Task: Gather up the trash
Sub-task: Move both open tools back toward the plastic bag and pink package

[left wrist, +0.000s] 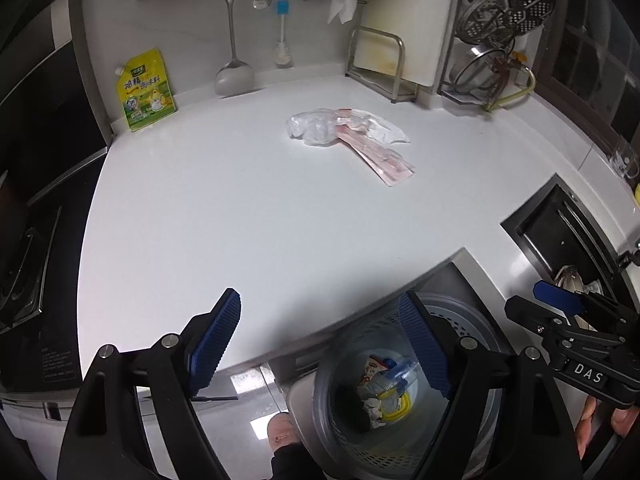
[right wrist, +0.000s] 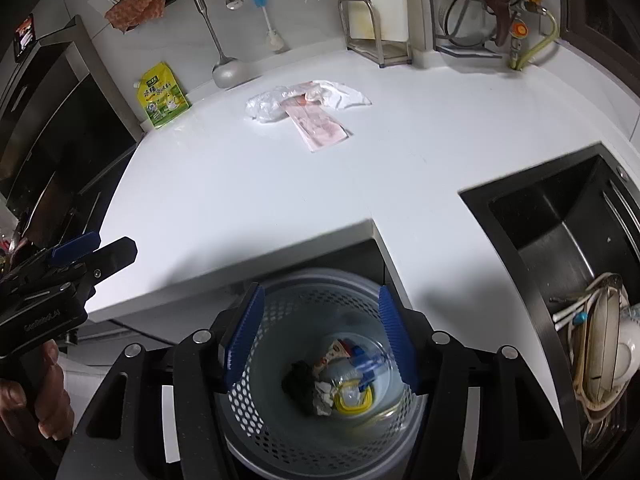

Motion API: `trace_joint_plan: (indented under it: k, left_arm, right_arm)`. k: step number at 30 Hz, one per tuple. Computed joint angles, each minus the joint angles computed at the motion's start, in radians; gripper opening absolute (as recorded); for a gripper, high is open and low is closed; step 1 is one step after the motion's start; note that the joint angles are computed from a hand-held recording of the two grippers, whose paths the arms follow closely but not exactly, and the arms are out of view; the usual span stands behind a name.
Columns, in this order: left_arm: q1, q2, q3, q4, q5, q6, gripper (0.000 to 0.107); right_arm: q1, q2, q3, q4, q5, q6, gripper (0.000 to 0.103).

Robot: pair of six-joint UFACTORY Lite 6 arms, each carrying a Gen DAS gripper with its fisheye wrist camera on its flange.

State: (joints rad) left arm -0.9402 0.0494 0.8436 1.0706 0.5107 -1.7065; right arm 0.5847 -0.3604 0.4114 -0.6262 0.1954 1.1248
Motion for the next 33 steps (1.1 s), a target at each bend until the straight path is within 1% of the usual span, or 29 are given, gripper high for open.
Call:
trace_joint_plan:
  k: [5, 11, 13, 17, 20, 23, 25, 29, 33]
  left_arm:
    - [0.091, -0.023, -0.016, -0.004, -0.044, 0.069, 0.08]
    - [0.208, -0.018, -0.012, -0.029, -0.112, 0.187, 0.081]
    - [0.238, -0.014, -0.011, -0.036, -0.131, 0.22, 0.081]
    - [0.308, -0.002, 0.0, -0.059, -0.181, 0.294, 0.082]
    - [0.35, 0.022, 0.029, -0.083, -0.21, 0.357, 0.082]
    - [0.397, 0.055, 0.069, -0.117, -0.239, 0.43, 0.085]
    - [0.43, 0.085, 0.104, -0.161, -0.263, 0.5, 0.086]
    - [0.483, 0.168, 0.191, -0.288, -0.304, 0.666, 0.086]
    - [0.517, 0.288, 0.318, -0.427, -0.332, 0.846, 0.086]
  right_arm:
    - [0.007, 0.103, 0.08, -0.109, -0.014, 0.122, 0.06]
    - [0.011, 0.244, 0.184, -0.291, -0.039, 0.322, 0.061]
    - [0.006, 0.299, 0.222, -0.38, -0.051, 0.416, 0.061]
    - [-0.01, 0.408, 0.306, -0.477, -0.065, 0.522, 0.061]
    - [-0.018, 0.476, 0.364, -0.516, -0.066, 0.565, 0.061]
    - [-0.034, 0.542, 0.426, -0.513, -0.069, 0.56, 0.061]
    - [-0.044, 0.58, 0.467, -0.51, -0.064, 0.558, 0.061]
    - [-0.069, 0.632, 0.528, -0.563, -0.054, 0.611, 0.063]
    - [-0.103, 0.681, 0.588, -0.581, -0.035, 0.633, 0.063]
